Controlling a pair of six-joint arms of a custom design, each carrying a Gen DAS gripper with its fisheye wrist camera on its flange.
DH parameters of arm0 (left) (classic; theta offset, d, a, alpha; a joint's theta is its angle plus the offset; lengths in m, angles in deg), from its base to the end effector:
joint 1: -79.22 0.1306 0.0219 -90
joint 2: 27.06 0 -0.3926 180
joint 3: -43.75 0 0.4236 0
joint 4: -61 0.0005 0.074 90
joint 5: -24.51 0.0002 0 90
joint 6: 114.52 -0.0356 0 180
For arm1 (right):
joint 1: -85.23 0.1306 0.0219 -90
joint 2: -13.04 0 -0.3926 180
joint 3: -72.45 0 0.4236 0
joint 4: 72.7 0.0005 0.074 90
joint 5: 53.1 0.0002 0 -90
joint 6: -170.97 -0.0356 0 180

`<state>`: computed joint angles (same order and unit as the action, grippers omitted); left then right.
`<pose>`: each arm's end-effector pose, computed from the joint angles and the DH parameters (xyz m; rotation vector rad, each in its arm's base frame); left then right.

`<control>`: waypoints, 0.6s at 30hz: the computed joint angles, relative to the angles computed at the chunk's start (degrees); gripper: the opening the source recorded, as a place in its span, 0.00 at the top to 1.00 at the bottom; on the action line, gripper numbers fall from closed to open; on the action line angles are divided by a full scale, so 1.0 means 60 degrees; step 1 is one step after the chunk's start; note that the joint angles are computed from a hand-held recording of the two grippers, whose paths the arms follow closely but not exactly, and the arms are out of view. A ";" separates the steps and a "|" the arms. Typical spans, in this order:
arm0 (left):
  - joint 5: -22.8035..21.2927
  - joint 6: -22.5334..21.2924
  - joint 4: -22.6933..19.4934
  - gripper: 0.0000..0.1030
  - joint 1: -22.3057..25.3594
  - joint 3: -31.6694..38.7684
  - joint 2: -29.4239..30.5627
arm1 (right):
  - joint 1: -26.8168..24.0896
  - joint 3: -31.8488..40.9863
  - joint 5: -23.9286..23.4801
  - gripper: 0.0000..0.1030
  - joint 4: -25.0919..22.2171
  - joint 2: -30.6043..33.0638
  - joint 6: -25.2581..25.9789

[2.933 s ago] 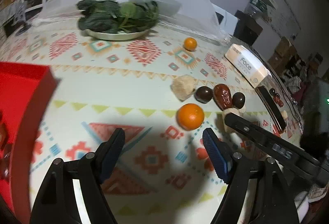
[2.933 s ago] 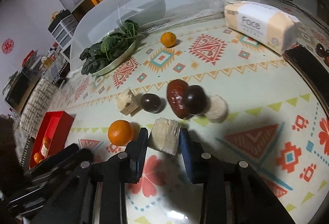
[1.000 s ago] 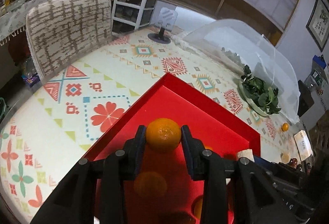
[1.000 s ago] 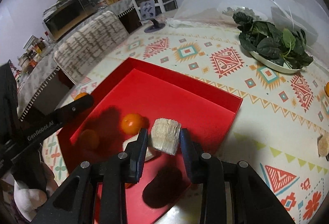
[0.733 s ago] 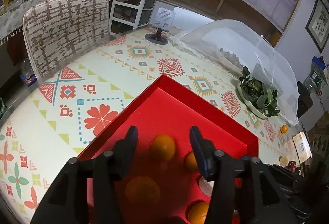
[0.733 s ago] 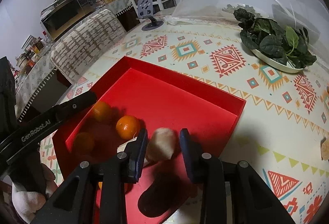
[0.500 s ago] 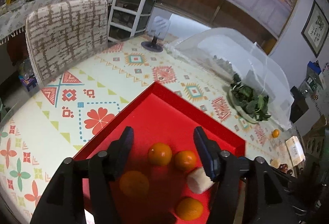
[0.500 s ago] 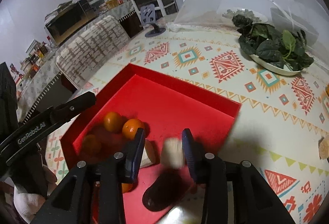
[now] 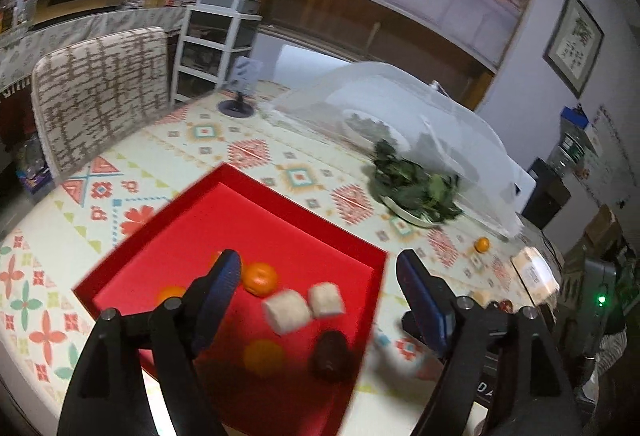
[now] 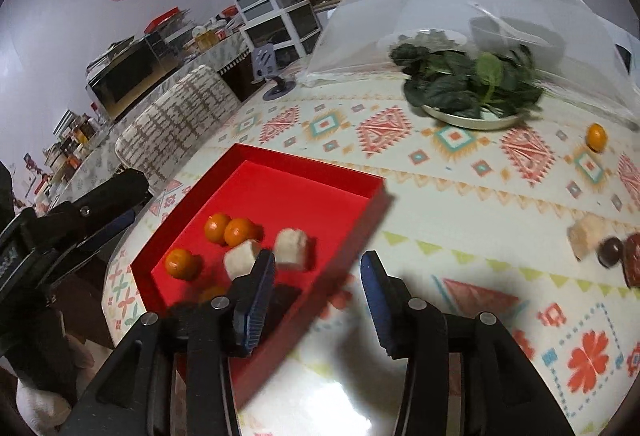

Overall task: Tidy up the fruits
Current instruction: 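Grasp a red date with the right tool while the left tool grasps a yam piece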

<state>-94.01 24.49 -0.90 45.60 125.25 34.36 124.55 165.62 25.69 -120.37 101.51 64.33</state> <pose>0.2675 -0.1580 0.5504 -0.5404 2.1389 -0.2286 0.3929 0.3301 0.4834 -0.5753 2.3447 0.7014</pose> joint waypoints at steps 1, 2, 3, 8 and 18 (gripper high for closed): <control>-0.0007 0.0043 0.0020 0.23 -0.0131 0.0040 0.0073 | -0.0081 -0.0134 -0.0040 0.50 0.0021 -0.0118 -0.0024; -0.0013 0.0090 0.0054 0.23 -0.0264 0.0078 0.0147 | -0.0173 -0.0304 -0.0094 0.48 0.0047 -0.0262 -0.0047; -0.0017 0.0124 0.0087 0.22 -0.0385 0.0110 0.0222 | -0.0252 -0.0451 -0.0136 0.48 0.0059 -0.0388 -0.0056; 0.0049 0.0036 0.0176 0.22 -0.0931 0.0513 0.0902 | -0.0867 -0.1217 -0.0239 0.48 0.0027 -0.1058 0.0048; 0.0547 -0.0357 0.0542 0.22 -0.1620 0.1336 0.2303 | -0.3315 -0.2157 -0.0293 0.48 -0.0207 -0.2077 0.0484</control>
<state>-90.73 22.35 2.35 35.87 133.26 48.18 104.66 152.68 23.94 -121.61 89.05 67.23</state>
